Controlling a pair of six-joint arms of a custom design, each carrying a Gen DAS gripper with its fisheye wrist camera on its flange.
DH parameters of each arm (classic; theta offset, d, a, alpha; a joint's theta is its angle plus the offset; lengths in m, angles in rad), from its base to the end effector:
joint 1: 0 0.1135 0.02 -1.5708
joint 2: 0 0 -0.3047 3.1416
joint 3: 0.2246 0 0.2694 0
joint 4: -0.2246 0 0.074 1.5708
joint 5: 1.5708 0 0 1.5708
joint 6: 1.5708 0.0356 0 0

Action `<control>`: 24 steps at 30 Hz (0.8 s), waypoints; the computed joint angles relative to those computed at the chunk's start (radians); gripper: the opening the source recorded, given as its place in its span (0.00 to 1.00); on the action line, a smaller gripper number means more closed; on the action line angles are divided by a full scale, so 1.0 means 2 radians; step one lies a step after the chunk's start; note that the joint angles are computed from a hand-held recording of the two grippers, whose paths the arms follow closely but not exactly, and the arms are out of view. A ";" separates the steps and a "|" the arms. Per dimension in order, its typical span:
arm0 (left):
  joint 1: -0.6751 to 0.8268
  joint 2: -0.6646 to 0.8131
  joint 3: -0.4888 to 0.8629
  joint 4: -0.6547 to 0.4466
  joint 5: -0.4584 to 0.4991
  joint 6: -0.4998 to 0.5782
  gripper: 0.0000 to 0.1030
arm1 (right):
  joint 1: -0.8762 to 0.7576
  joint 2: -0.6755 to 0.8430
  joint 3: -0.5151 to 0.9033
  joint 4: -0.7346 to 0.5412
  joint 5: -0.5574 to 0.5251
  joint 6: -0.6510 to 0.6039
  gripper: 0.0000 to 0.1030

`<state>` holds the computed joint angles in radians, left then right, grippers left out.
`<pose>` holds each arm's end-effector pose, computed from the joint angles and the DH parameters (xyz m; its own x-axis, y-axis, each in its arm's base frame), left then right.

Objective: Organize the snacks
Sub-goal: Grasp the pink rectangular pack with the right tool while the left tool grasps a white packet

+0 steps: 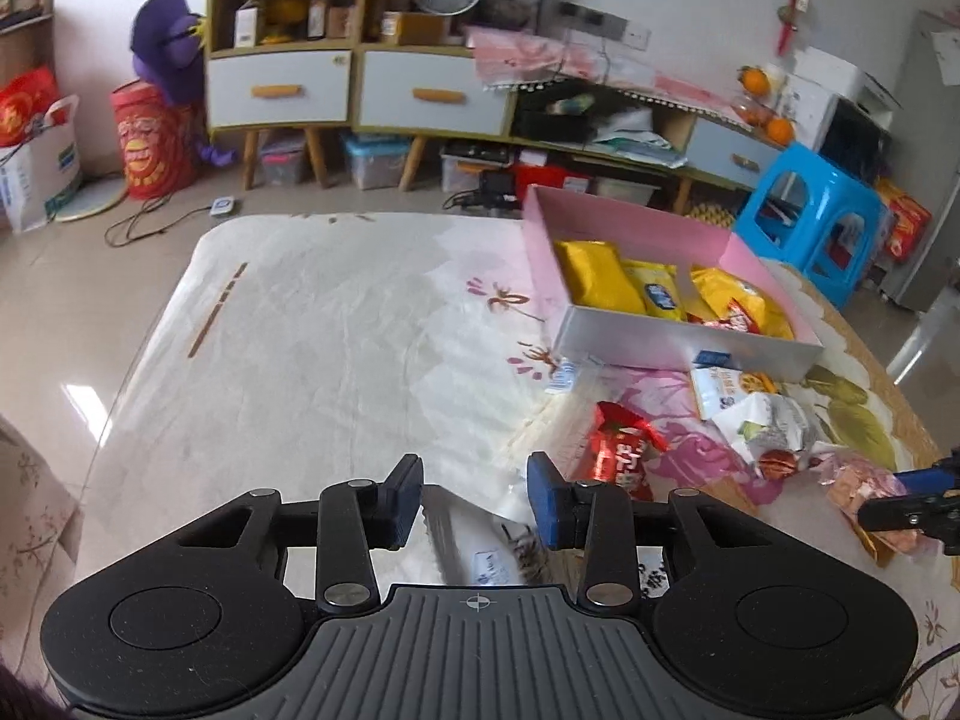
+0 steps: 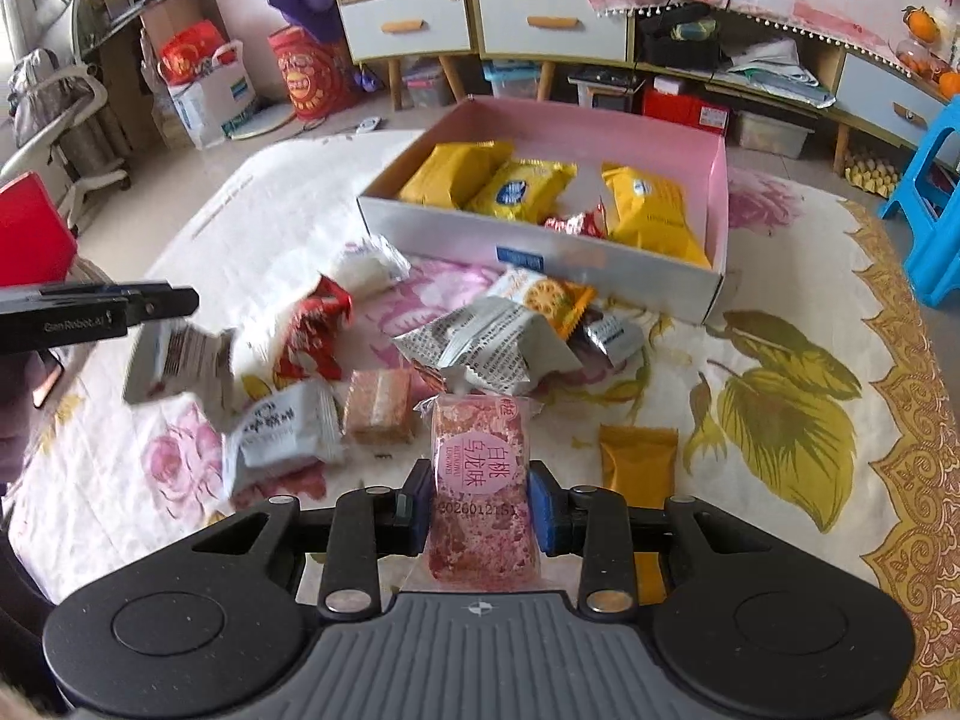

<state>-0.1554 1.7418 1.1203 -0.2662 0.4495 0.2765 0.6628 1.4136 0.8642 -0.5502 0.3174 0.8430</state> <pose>0.3802 -0.0752 0.2274 -0.6251 0.3468 -0.6992 0.6040 0.7824 -0.1519 0.2248 0.1614 0.2324 -0.8203 0.2595 -0.5096 0.2098 0.9655 0.1540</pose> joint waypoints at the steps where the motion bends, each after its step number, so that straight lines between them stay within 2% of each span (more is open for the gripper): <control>1: 0.001 0.001 0.001 -0.001 0.002 0.002 0.34 | -0.001 -0.001 0.001 0.000 0.001 0.001 0.23; 5: 0.005 0.012 0.019 -0.032 0.005 0.016 0.41 | -0.004 -0.001 0.002 0.001 0.000 0.004 0.23; 7: 0.005 0.019 0.027 -0.048 0.006 0.028 0.66 | -0.005 0.000 0.001 0.002 -0.001 0.005 0.23; 8: 0.004 0.024 0.035 -0.062 0.009 0.040 0.70 | -0.006 0.000 0.002 0.002 -0.002 0.005 0.23; 13: -0.010 0.036 0.046 -0.101 -0.026 0.059 0.81 | -0.006 0.001 0.002 0.002 -0.003 0.005 0.23; 15: -0.018 0.041 0.046 -0.107 -0.039 0.065 0.81 | -0.006 0.002 0.002 0.002 -0.004 0.004 0.23; 17: -0.024 0.043 0.042 -0.110 -0.050 0.071 0.86 | -0.005 0.003 0.002 0.002 -0.003 0.005 0.23; 20: -0.036 0.046 0.037 -0.117 -0.075 0.081 0.85 | -0.003 0.009 0.005 0.000 -0.003 0.004 0.23; 23: -0.037 0.039 0.032 -0.119 -0.073 0.082 0.72 | -0.003 0.011 0.007 -0.002 -0.003 0.004 0.23; 24: -0.037 0.036 0.032 -0.118 -0.071 0.079 0.64 | -0.003 0.010 0.008 -0.002 -0.002 0.004 0.23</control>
